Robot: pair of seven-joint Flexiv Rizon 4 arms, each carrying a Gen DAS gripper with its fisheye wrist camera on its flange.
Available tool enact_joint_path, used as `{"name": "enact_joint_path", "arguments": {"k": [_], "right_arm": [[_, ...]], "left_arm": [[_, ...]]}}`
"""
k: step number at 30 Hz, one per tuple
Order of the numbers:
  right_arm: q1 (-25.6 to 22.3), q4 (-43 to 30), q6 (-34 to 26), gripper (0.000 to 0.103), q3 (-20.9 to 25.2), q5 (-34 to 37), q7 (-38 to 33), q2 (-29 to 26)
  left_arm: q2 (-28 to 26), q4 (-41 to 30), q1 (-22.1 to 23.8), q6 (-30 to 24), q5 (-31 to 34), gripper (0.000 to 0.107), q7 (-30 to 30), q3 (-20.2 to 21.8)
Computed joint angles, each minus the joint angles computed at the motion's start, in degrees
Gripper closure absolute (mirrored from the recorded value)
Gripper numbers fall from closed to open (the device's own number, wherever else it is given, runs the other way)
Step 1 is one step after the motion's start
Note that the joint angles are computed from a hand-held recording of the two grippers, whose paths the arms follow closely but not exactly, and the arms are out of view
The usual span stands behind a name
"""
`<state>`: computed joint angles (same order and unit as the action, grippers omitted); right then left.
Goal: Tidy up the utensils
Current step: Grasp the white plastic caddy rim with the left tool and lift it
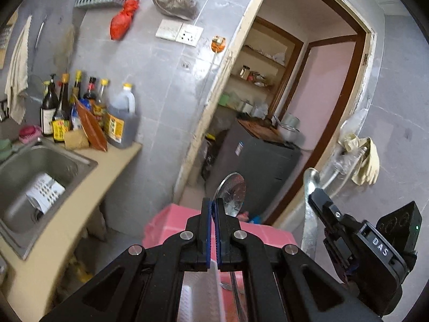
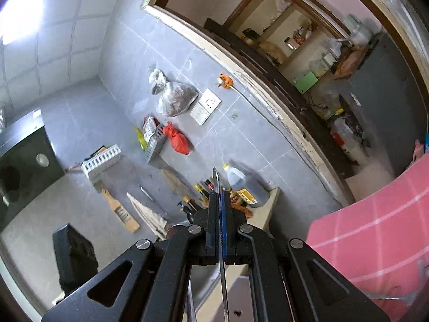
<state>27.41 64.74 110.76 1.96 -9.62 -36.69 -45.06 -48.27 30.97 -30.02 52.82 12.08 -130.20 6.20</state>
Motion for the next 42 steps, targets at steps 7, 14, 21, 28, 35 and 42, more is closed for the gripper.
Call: {"name": "enact_joint_path", "arguments": {"k": [7, 14, 21, 28, 35, 42], "right_arm": [[4.04, -7.01, -1.55, 0.101, -5.06, 4.0, 0.3, -6.96], [4.05, -2.66, -2.48, 0.101, -4.53, 1.84, -2.49, -5.56], [3.31, 4.56, -3.69, 0.101, -3.14, -1.39, -6.46, -1.22], [2.92, 10.78, -6.44, 0.098, -2.51, -2.29, -9.23, 3.36], [1.94, 14.21, -11.78, 0.097, -0.9, -4.21, -10.68, 6.98], [7.94, 20.89, -13.27, 0.076, -9.91, -4.28, -8.15, 12.86]], "left_arm": [[-0.69, 3.43, 0.52, 4.62, 2.77, 0.104, 1.06, 1.61], [0.32, 10.07, 0.65, 12.26, 3.65, 0.104, 0.57, 2.13], [1.64, 14.85, 0.2, 16.72, 2.6, 0.104, 3.21, 2.26], [4.37, 21.03, 1.3, 19.2, -1.35, 0.103, 6.79, -0.62], [6.61, 26.05, 3.07, 19.54, -7.9, 0.102, 14.32, -5.37], [9.36, 30.47, 2.49, 19.35, -11.64, 0.087, 15.47, -5.62]]}}
